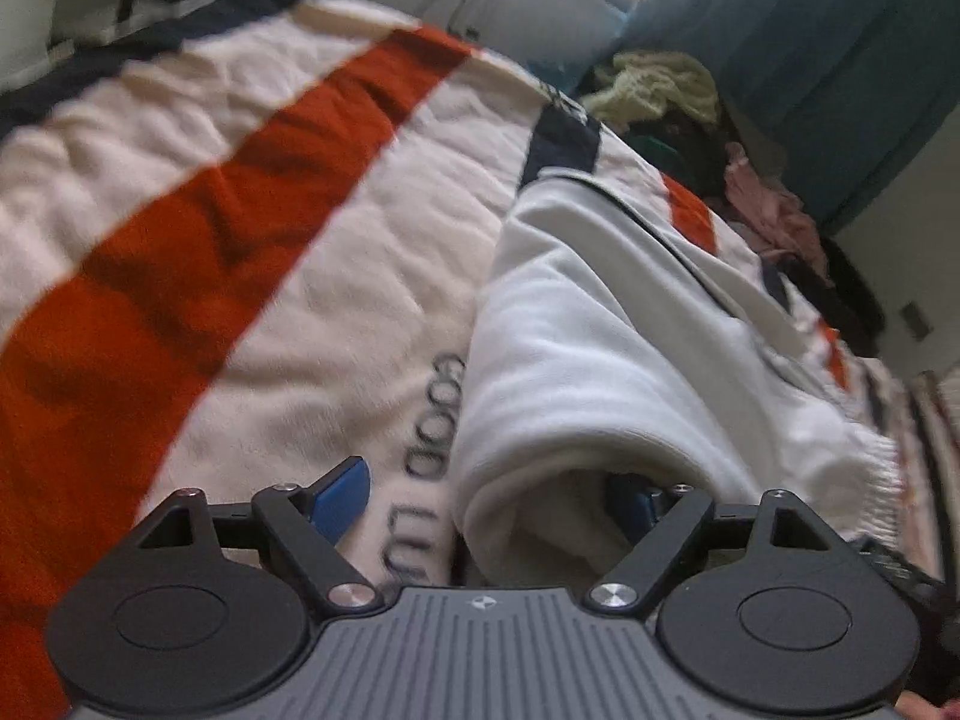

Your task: Fold clothes

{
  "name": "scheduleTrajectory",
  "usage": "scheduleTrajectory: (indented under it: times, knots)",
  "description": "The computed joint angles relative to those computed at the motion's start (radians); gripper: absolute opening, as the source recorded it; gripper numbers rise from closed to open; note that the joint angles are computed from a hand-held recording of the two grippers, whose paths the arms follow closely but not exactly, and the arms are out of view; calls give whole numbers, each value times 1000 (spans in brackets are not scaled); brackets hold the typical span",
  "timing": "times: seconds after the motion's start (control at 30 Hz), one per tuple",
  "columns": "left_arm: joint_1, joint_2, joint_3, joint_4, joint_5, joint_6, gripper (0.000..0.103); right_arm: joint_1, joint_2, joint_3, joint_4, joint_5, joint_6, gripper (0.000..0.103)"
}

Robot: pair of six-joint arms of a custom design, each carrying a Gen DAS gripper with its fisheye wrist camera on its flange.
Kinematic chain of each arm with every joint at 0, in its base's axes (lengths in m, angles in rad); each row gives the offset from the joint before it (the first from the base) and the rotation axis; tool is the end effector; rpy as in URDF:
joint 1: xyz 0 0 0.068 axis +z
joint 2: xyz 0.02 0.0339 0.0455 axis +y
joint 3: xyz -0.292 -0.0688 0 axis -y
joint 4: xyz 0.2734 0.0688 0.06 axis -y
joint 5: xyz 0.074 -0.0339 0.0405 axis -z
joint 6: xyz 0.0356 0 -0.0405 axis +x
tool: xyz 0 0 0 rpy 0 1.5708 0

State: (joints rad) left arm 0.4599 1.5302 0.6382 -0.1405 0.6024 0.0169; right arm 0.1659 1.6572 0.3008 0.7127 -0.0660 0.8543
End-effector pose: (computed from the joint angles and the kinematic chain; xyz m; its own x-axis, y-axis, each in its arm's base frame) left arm 0.2594 0.1060 0.1414 -0.7710 -0.3664 -0.5208 -0.0924 0.8736 -0.4778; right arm 0.2458 0.0435 0.0843 -0.5522 0.6705 -0.4955 0.3040 0.7153 0.6292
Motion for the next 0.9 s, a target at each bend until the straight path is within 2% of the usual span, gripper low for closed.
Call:
scheduleTrajectory:
  times: [0.03,0.13,0.2,0.27,0.3,0.4,0.57,0.7,0.77,0.8,0.83,0.9]
  knots:
    - [25,-2,10,-42,38,17,84,-3,-16,-18,21,6,24,37]
    - [122,-9,44,-157,186,77,84,23,-97,-77,87,100,49,33]
    - [197,31,87,-233,350,107,88,28,-105,-83,95,118,58,33]
    - [226,70,114,-255,454,100,94,30,-106,-85,100,130,66,33]
    - [218,89,122,-249,469,88,96,32,-106,-86,103,135,70,33]
    - [155,154,148,-210,438,40,96,36,-108,-90,110,153,81,33]
    - [54,235,145,-66,338,-59,94,37,-82,-90,116,157,96,33]
    - [18,267,143,-13,297,-66,82,25,-42,-98,152,133,120,34]
    - [11,260,126,25,277,-62,73,15,-27,-110,192,112,146,34]
    - [11,251,116,38,268,-59,65,10,-25,-116,208,102,158,34]
    - [13,236,103,50,260,-56,52,17,-60,-130,216,110,161,34]
    - [36,194,68,77,298,-76,42,37,-158,-159,216,135,161,32]
